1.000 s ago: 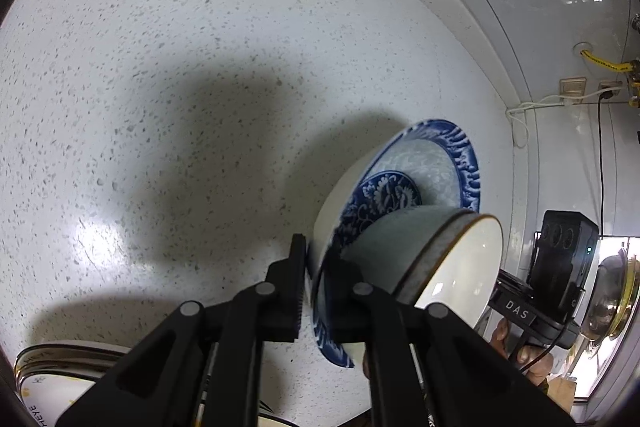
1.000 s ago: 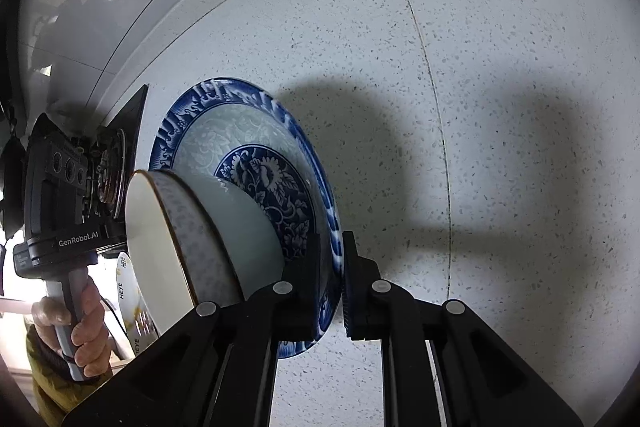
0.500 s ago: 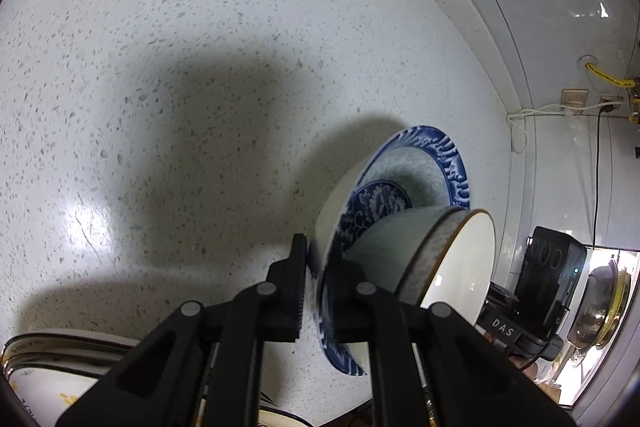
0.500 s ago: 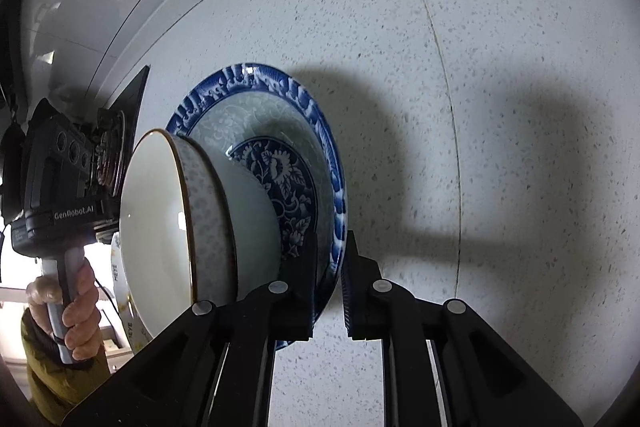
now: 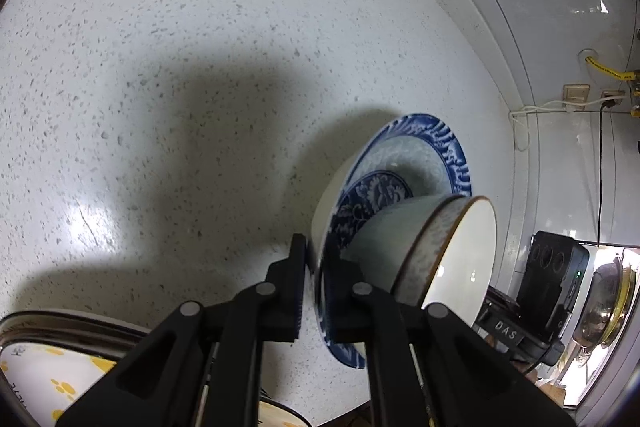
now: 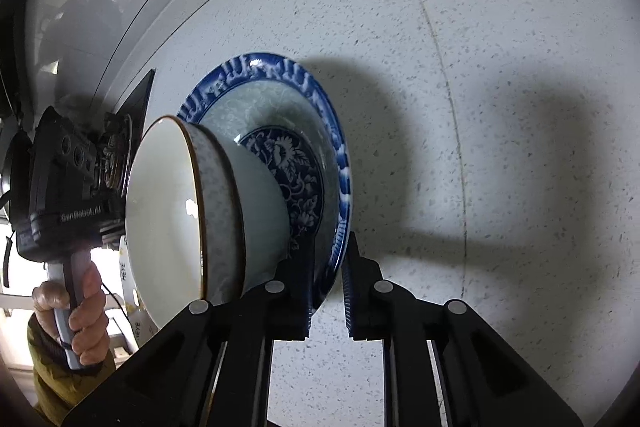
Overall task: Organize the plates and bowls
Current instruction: 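Carry the nested bowl stack with both grippers over the plate stack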
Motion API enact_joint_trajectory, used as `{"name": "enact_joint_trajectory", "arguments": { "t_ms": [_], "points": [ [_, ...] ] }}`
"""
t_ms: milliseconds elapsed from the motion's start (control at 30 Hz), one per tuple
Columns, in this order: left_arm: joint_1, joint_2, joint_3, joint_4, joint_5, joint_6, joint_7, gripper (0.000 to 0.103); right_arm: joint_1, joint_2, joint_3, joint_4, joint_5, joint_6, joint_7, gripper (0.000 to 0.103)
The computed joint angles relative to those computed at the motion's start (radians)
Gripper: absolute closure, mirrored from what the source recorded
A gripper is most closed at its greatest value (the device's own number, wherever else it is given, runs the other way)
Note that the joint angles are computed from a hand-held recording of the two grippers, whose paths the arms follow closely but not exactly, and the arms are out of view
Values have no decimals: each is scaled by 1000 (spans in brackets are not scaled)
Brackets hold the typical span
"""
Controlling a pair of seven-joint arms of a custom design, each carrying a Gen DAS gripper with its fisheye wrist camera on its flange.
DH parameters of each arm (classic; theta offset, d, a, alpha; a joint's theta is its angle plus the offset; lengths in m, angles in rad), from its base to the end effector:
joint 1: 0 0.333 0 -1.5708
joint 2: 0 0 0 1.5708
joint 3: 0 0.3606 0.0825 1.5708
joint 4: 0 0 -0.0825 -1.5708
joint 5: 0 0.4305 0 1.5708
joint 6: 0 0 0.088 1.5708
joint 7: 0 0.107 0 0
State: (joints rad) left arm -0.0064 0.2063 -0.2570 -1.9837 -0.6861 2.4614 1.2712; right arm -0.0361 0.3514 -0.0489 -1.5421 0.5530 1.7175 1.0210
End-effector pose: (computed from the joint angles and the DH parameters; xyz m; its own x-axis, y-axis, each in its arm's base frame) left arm 0.6450 -0.1654 0.4109 0.4377 -0.7003 0.5639 -0.8688 -0.4910 0.0646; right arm 0.7101 -0.0069 0.4767 0.3043 -0.8020 -0.5139 -0.9487 -0.3040 -0.0873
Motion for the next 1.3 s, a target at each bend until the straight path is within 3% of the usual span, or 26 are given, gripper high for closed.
{"name": "enact_joint_trajectory", "arguments": {
  "t_ms": [467,733,933,1167,1300],
  "points": [
    [-7,-30,4,-15,7,14,-42,97,9,7,1,46,-23,-33,33,92],
    [-28,-179,54,-130,4,19,-81,97,25,-49,12,24,-14,-52,15,92],
    [-74,-364,134,-282,17,-5,-129,97,65,-176,20,-110,-13,-35,13,92],
    [-131,-585,243,-465,67,-115,-158,97,116,-361,33,-343,-9,18,79,92],
    [-150,-632,287,-524,118,-168,-150,97,145,-436,51,-460,-25,84,137,92]
  ]
}}
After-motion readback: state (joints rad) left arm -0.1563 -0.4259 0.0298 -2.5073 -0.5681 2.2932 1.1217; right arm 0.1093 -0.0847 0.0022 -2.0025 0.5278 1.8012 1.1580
